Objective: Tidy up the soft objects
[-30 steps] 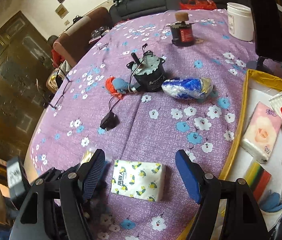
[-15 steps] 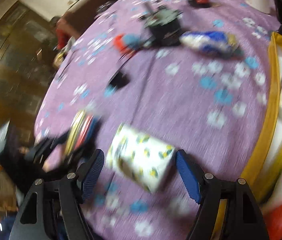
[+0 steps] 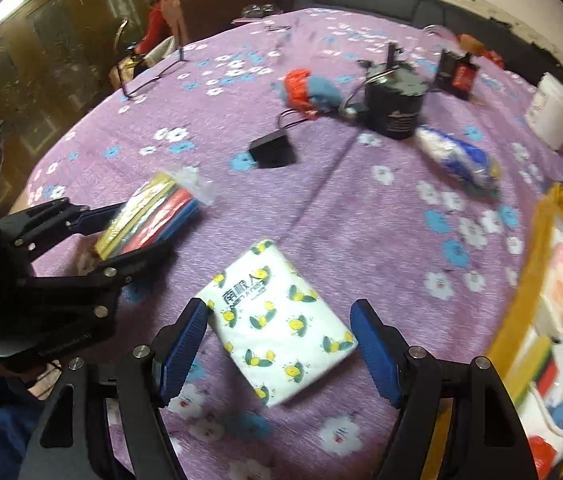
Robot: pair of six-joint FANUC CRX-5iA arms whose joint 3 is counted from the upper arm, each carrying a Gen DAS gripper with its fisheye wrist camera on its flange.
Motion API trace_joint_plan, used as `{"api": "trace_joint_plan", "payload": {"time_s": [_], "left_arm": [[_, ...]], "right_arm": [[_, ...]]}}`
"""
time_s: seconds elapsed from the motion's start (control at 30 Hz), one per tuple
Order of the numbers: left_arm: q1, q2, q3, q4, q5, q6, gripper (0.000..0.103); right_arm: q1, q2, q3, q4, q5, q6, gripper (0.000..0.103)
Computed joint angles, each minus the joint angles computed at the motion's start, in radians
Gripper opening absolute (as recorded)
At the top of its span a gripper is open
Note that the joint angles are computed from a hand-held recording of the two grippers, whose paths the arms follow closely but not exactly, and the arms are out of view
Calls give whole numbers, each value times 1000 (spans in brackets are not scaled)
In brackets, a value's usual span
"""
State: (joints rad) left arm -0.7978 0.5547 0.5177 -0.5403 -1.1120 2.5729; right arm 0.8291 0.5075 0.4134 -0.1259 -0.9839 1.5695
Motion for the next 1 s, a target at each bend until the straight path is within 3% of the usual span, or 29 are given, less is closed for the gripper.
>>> {"api": "trace_joint_plan", "payload": {"time_s": [0.3,0.33,0.37,0.5,0.77,1.0], "left_arm": [[-12,11,16,-29,-17,7,48],[-14,11,16,-34,-17,11,48],[-15,12,17,-40,-18,14,49],[-35,18,26,-86,-34,43,48],[-63,40,66,-161,-88,75,46],[-69,42,68,-179,-93,89,46]], "right_arm": [[43,-68,-124,71,97,-19,78],[41,-66,-121,67,96,-22,74],[38,-62,-113,58,91,-27,61],[41,-75,-145,66,147,-98,59],[85,-121,-351,409,406,-592,59],[88,-130,-436,568,503,-789,58]]}}
